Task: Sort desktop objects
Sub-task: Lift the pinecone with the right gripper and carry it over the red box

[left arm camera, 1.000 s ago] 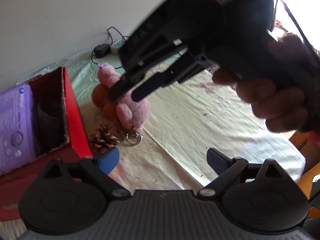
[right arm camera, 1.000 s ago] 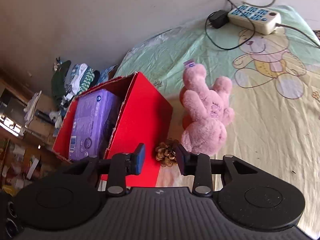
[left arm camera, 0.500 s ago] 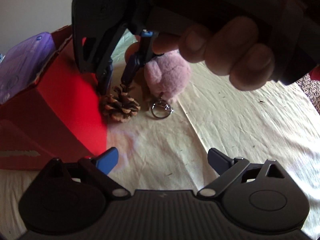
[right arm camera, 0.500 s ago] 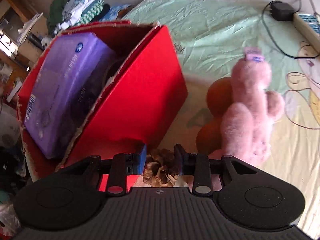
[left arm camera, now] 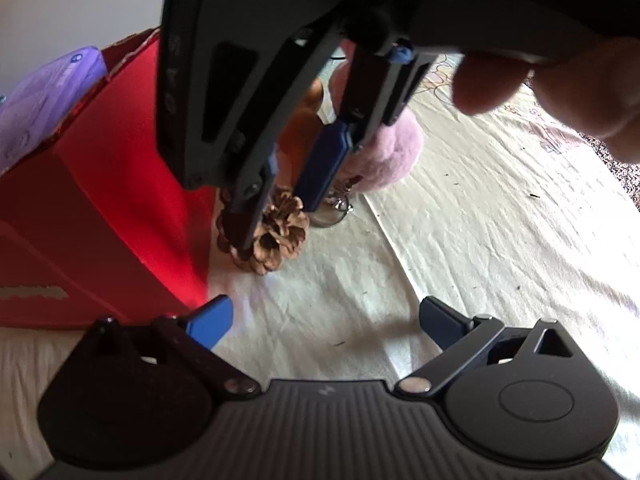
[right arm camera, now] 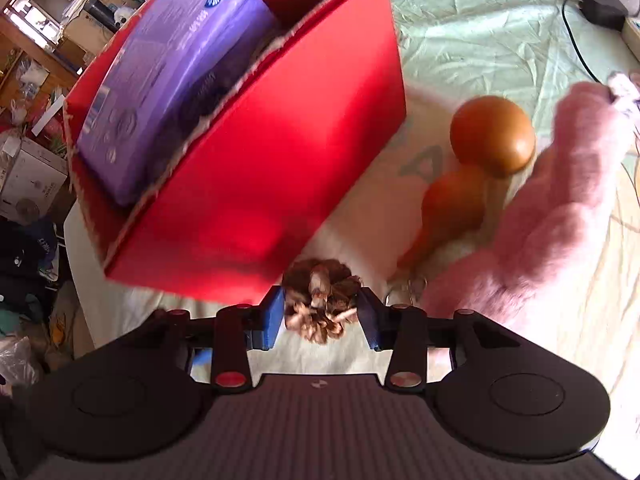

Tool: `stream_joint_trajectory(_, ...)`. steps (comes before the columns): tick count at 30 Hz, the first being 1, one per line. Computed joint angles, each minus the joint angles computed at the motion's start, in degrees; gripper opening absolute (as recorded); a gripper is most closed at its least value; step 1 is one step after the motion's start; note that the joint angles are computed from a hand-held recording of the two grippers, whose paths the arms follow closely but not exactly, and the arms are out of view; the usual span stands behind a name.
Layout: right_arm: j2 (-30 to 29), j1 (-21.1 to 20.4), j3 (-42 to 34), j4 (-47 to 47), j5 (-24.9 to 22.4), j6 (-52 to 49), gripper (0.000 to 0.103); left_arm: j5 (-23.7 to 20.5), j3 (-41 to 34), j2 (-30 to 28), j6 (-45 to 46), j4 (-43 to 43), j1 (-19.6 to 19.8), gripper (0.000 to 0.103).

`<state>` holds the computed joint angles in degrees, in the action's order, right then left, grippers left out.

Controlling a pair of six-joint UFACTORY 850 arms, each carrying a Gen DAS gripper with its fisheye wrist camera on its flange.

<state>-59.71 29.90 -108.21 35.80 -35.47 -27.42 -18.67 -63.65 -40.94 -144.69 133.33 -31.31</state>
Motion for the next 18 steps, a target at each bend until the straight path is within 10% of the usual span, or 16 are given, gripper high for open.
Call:
stream_joint_trajectory(11,5.6,-2.2,10.3,26.8,8.6,-18.3,0.044,-4.7,-3.4,-2.5,7.7,-6.8,-1.4,0.101)
stream_joint_trajectory(18,-3.1,-2.3,-3.4,21.3,5.6,-8.9,0.044,-3.9,-4.4,-2.7,8.0,-10.9,-1.8,0.101)
